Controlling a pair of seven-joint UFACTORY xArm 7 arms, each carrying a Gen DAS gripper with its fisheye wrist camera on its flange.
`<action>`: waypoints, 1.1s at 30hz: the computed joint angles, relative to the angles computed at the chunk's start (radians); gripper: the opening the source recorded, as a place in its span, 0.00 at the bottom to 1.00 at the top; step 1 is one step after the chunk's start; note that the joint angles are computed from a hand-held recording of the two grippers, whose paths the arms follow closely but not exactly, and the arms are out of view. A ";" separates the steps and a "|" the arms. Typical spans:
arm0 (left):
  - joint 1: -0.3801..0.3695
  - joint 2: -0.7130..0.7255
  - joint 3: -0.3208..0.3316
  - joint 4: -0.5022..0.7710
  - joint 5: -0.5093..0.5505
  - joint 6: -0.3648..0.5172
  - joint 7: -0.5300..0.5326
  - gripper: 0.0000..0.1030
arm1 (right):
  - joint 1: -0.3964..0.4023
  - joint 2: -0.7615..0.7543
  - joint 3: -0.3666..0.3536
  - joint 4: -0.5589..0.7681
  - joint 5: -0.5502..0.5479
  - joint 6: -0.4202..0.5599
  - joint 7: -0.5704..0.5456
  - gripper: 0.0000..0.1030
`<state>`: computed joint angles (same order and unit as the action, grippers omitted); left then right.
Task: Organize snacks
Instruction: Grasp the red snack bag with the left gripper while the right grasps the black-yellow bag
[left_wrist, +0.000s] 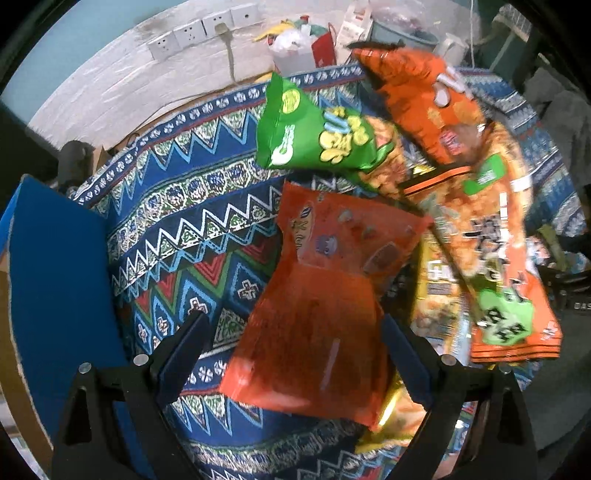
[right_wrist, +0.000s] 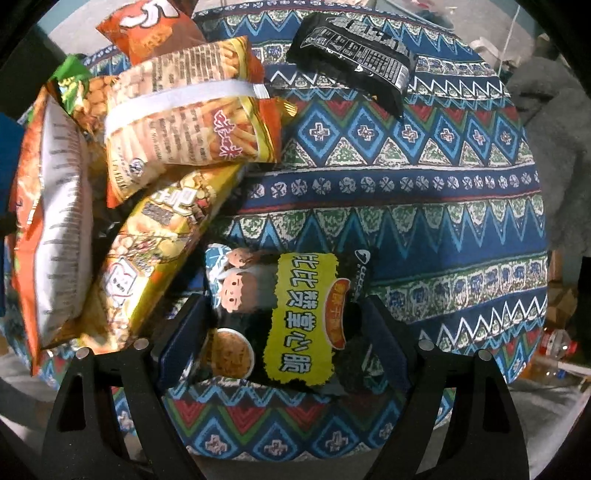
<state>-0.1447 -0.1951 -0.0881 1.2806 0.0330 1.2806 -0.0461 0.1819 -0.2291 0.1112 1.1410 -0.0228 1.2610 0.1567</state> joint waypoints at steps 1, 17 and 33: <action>0.000 0.009 0.000 0.000 0.000 0.001 -0.002 0.92 | -0.001 0.000 -0.003 -0.007 0.004 -0.009 -0.004 0.81; -0.027 0.017 -0.008 -0.023 -0.067 -0.049 0.055 0.46 | 0.016 0.015 0.005 -0.007 -0.006 -0.056 -0.008 0.63; -0.023 -0.134 -0.014 -0.023 -0.014 -0.011 0.011 0.43 | 0.011 -0.057 0.037 0.035 -0.074 -0.098 0.091 0.59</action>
